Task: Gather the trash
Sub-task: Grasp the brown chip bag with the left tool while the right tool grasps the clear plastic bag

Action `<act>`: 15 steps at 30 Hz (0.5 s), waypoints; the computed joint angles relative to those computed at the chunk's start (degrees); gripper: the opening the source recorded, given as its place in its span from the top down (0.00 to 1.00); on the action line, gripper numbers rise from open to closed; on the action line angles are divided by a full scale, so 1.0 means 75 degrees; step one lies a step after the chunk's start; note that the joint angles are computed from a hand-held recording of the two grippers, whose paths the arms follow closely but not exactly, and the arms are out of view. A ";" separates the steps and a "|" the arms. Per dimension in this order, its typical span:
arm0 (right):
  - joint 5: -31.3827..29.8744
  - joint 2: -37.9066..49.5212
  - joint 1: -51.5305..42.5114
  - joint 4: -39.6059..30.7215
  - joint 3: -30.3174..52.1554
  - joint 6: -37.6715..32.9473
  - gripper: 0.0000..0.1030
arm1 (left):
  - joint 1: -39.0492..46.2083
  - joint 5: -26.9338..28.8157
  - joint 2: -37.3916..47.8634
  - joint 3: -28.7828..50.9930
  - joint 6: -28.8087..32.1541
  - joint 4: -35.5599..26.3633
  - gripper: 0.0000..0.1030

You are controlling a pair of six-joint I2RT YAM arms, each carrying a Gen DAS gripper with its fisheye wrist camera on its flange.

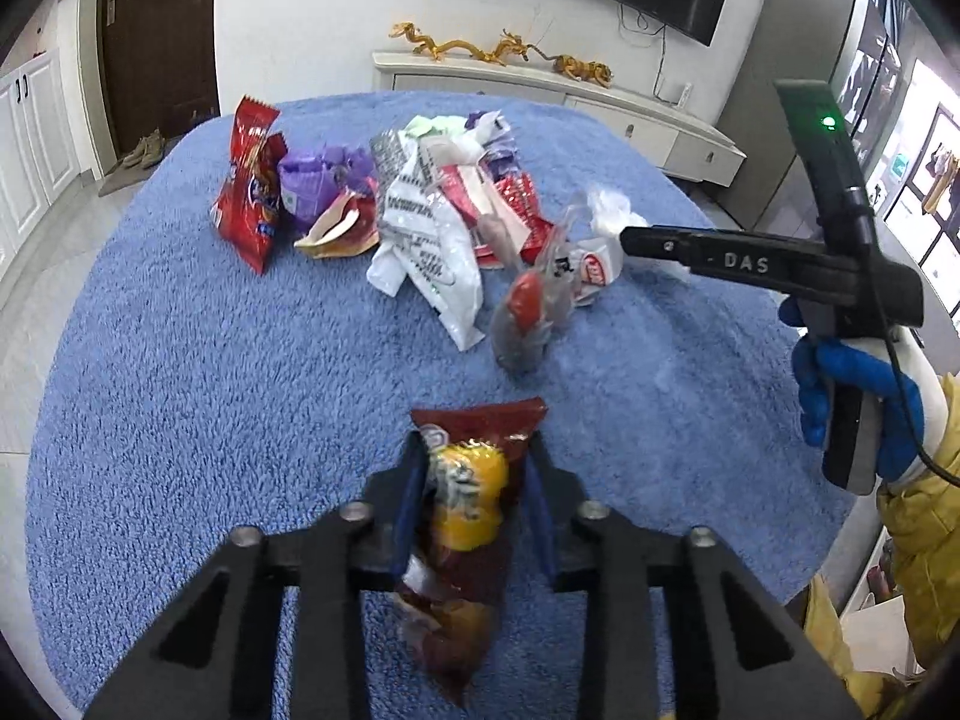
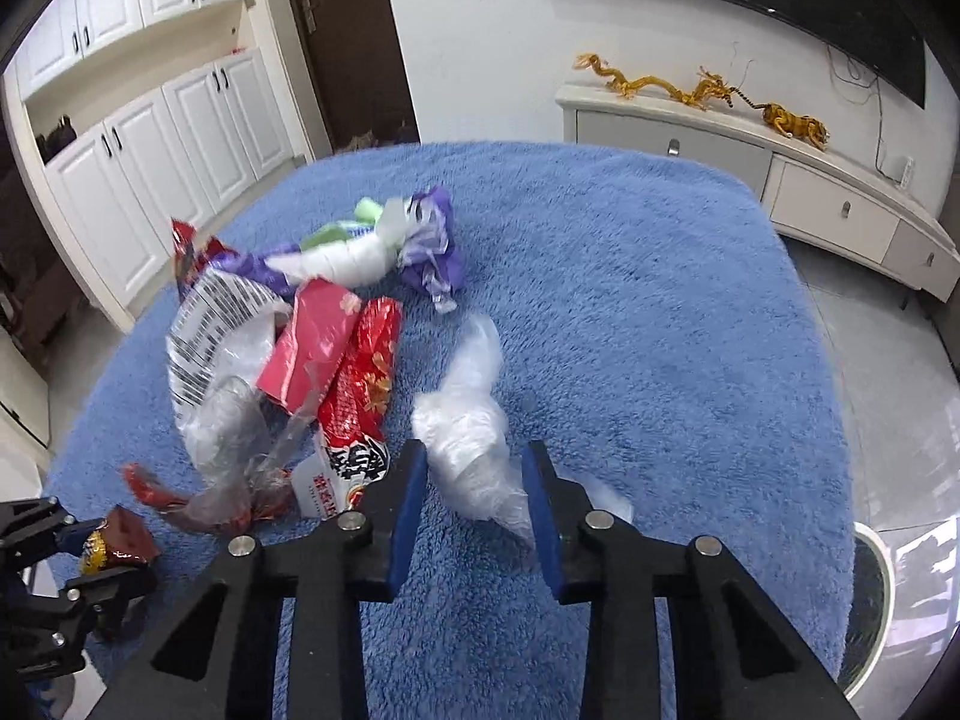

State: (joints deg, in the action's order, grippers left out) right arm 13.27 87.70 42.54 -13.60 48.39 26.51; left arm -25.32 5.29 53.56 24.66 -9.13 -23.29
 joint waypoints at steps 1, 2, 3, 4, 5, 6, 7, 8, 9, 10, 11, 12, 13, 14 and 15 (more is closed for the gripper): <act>0.0028 -0.0273 0.0007 -0.0003 -0.0135 0.0031 0.73 | -0.0047 -0.0035 -0.0113 0.0064 -0.0049 -0.0140 0.78; 0.0045 -0.0526 0.0006 0.0007 -0.0273 0.0042 0.74 | -0.0121 -0.0085 -0.0169 0.0110 -0.0105 -0.0195 0.79; 0.0055 -0.0749 0.0002 0.0004 -0.0393 0.0060 0.75 | -0.0200 -0.0152 -0.0202 0.0162 -0.0145 -0.0230 0.79; 0.0043 -0.0973 -0.0035 -0.0053 -0.0489 0.0072 0.75 | -0.0314 -0.0261 -0.0245 0.0230 -0.0197 -0.0282 0.79; 0.0055 -0.1142 -0.0075 -0.0096 -0.0560 0.0074 0.77 | -0.0412 -0.0345 -0.0283 0.0315 -0.0244 -0.0362 0.79; 0.0045 -0.1285 -0.0130 -0.0118 -0.0632 0.0073 0.78 | -0.0476 -0.0383 -0.0275 0.0375 -0.0286 -0.0400 0.79; 0.0012 -0.1427 -0.0165 -0.0109 -0.0732 0.0116 0.78 | -0.0573 -0.0462 -0.0294 0.0461 -0.0338 -0.0470 0.79; -0.0042 -0.1590 -0.0205 -0.0081 -0.0865 0.0163 0.80 | -0.0665 -0.0556 -0.0284 0.0523 -0.0379 -0.0504 0.79; -0.0053 -0.1657 -0.0204 -0.0066 -0.0927 0.0211 0.80 | -0.0768 -0.0668 -0.0309 0.0592 -0.0419 -0.0576 0.79; -0.0106 -0.1796 -0.0259 -0.0046 -0.1052 0.0234 0.80 | -0.0779 -0.0697 -0.0085 0.0681 -0.0415 -0.0439 0.79; -0.0141 -0.1928 -0.0292 -0.0024 -0.1162 0.0265 0.81 | -0.0826 -0.0742 -0.0076 0.0748 -0.0443 -0.0487 0.79; -0.0161 -0.2029 -0.0295 0.0030 -0.1264 0.0313 0.81 | -0.0882 -0.0792 -0.0032 0.0791 -0.0472 -0.0476 0.79; -0.0220 -0.2163 -0.0328 0.0101 -0.1389 0.0336 0.81 | -0.0981 -0.0893 -0.0013 0.0860 -0.0502 -0.0500 0.80; -0.0245 -0.2276 -0.0336 0.0135 -0.1480 0.0366 0.82 | -0.1037 -0.0948 0.0024 0.0920 -0.0514 -0.0504 0.80; -0.0260 -0.2391 -0.0354 0.0122 -0.1536 0.0369 0.82 | -0.1086 -0.0982 0.0137 0.1000 -0.0534 -0.0463 0.80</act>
